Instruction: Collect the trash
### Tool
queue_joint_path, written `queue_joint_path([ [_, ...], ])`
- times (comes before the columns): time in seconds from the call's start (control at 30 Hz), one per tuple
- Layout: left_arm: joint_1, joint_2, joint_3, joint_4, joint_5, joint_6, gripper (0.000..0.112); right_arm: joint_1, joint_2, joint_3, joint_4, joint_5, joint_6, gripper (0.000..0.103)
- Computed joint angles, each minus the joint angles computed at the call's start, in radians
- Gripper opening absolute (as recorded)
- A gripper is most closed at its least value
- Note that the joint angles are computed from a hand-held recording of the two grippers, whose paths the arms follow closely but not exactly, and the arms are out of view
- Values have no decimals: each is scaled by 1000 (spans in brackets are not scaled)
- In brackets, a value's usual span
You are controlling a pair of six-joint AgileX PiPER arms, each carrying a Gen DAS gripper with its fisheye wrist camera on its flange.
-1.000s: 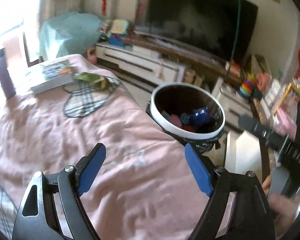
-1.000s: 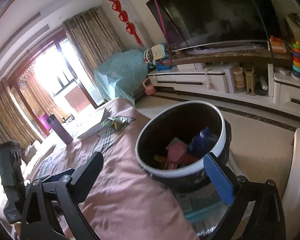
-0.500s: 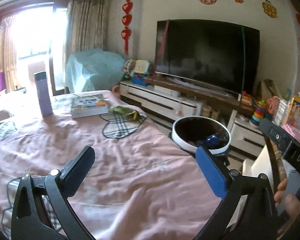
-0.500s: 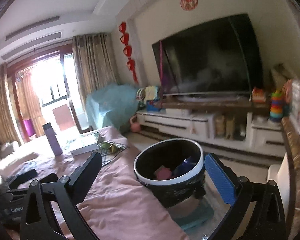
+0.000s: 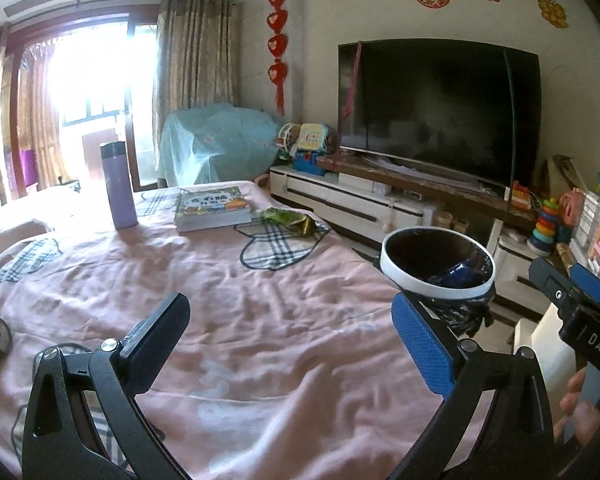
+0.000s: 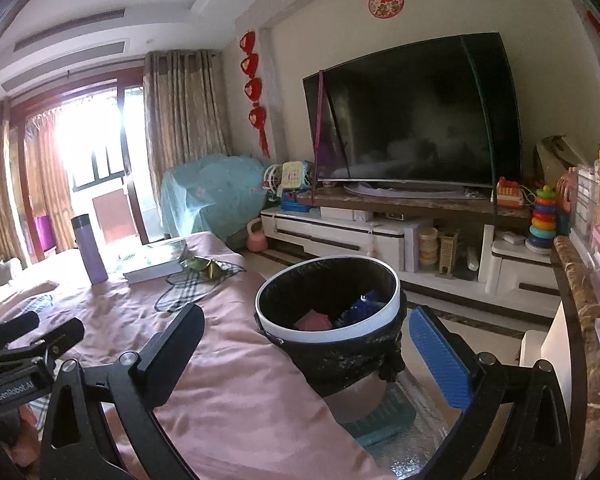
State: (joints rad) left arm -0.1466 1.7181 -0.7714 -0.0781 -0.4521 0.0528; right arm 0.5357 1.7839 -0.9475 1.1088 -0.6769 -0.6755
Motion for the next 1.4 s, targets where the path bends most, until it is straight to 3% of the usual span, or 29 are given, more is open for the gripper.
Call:
queue_joint_path([
  [0.43,8,-17,35,-17,-53,3,103,23,17,-1,-9,-31,-8,103],
  [1.4,0,-24,51,-62,-76,50,103,44,14,10,-24,-63,31,103],
])
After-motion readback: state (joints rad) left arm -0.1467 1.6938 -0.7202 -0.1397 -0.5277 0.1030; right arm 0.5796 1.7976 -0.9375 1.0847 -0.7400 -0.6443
